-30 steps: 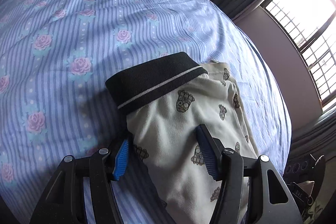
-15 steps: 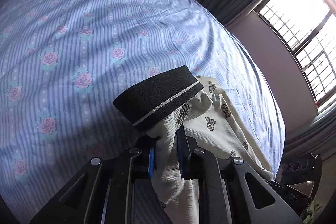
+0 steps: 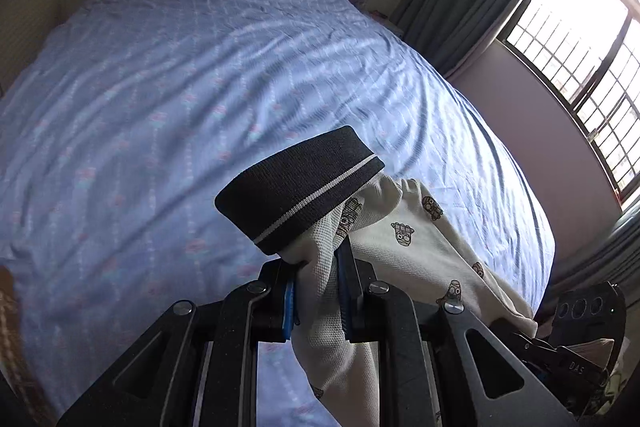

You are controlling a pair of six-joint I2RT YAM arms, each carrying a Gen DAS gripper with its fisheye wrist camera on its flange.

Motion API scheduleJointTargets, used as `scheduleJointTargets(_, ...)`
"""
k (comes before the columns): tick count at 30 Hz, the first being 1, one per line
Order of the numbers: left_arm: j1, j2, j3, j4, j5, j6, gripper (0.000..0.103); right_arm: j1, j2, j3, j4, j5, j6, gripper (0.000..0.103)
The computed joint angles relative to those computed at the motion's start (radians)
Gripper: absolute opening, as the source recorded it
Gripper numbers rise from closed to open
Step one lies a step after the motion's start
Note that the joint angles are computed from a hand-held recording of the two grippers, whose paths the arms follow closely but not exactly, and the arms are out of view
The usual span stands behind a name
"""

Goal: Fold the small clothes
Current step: 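Lift the folded shirt with both grippers and carry it to the brown basket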

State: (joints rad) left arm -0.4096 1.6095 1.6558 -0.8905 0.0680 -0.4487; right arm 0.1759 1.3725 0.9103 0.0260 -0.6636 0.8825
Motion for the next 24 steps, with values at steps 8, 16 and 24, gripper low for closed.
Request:
scheduleJointTargets(8,0.531,-0.171,0.11,-0.392,0.184,0.415,0.018,0.523,0.129,0.16,0.157,0.362,0.257,0.016)
scheduleJointTargets(16,1.088,-0.015,0.298,-0.604,0.337,0.942,0.018,0.877,0.546,0.58,0.196,0.64,0.482,0.016)
scheduleJointTargets(24,1.276,0.07,0.16,-0.487,0.386,1.117,0.018,1.05,0.882,0.943,0.097,0.753,0.566,0.016)
